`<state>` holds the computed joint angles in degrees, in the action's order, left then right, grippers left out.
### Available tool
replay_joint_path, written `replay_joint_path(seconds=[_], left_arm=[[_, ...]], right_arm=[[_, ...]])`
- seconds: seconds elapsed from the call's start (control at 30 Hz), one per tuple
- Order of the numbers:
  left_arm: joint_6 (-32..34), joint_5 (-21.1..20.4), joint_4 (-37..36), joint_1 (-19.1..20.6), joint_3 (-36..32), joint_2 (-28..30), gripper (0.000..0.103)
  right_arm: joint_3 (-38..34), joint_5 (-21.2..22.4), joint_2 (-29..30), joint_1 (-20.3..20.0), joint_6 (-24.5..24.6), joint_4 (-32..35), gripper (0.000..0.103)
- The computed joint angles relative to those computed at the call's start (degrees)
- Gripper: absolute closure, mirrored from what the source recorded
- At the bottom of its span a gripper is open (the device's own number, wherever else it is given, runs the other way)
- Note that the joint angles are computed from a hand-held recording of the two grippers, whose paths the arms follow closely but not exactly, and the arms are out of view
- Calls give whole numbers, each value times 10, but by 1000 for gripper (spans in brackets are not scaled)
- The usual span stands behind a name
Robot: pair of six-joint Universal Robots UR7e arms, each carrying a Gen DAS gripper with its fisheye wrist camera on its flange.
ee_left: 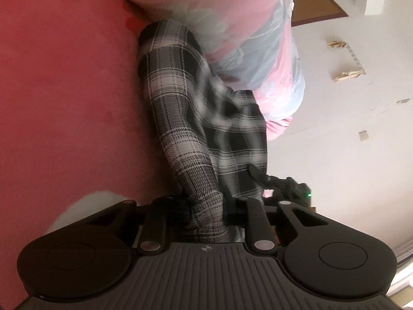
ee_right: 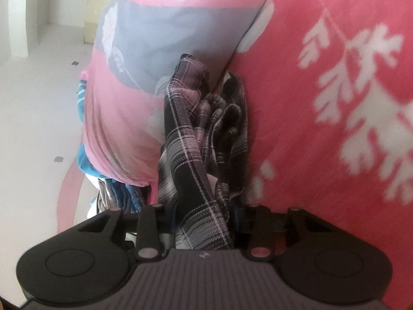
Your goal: Fold clothes
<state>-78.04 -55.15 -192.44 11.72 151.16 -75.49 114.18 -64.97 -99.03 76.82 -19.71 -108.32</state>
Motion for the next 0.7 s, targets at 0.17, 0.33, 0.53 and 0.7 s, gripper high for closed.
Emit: replay_joint_path(seconds=[0.17,0.33,0.53,0.7], left_arm=[[-55,31,91,-47,13,-64,84],[-157,70,244,-108,31,-148,84],[-183,68,308,-100,16,-144,71],[-203,96,432,-122,-2,-195,53]], right_arm=[[27,15,-16,5,14,14,64],[58,17,-40,10,6,38,64],[56,-20,-46,22,18,31,60],[27,-112,-77,63,17,5,31]])
